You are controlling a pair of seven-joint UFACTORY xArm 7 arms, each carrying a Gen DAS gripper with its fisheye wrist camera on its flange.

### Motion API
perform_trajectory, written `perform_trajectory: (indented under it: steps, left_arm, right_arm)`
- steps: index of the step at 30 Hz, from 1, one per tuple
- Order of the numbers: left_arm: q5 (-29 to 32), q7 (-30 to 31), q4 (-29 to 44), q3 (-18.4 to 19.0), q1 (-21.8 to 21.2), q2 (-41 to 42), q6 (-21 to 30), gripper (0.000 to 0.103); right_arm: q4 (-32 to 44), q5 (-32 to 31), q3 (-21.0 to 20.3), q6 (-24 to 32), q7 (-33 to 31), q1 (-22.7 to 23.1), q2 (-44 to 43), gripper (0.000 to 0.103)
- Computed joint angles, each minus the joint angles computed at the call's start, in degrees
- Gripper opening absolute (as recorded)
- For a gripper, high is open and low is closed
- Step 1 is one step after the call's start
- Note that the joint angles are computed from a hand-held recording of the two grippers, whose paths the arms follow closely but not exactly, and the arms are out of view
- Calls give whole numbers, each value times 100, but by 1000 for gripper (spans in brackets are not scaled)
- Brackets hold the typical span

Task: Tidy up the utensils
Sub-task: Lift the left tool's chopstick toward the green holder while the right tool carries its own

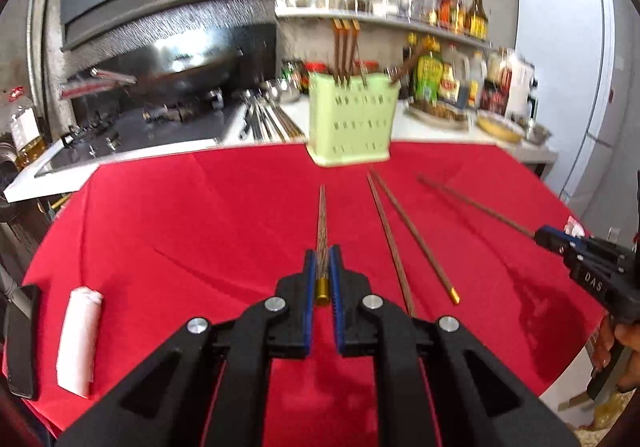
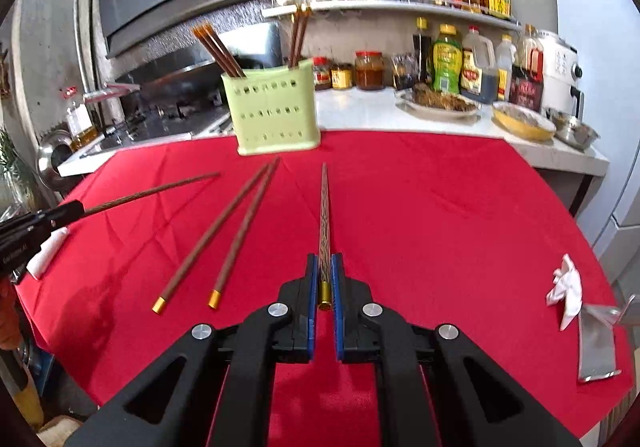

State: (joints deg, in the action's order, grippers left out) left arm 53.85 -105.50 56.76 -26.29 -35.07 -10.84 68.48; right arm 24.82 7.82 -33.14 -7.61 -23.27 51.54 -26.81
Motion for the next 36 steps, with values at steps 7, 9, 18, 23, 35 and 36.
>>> perform_trajectory:
  steps: [7,9,18,23,35,36]
  left_arm:
    - [256,92,22,-213,110,-464,354,7]
    - [360,143,48,-269,171,-576,404,7]
    - [717,436,220,-483,535,-859,390,7]
    - [761,530,223,-471,711,-849,188,7]
    - [761,766,255,-307,927,-660,210,8]
    - [668,773,192,-212,908,-677,61,8]
  right_arm:
    - [114,-39,229,-43,22,-232,-541,7]
    - [204,-54,206,-2,23,-205,-665,7]
    - [752,136,205,158,-202,84,-1012,7]
    - [1145,271,301,295,-295,139,-691,7]
    - [2175,1200,-597,593,-1043,1164,790,7]
    - [2117,1302,-658,528,-1134,1240,834,7]
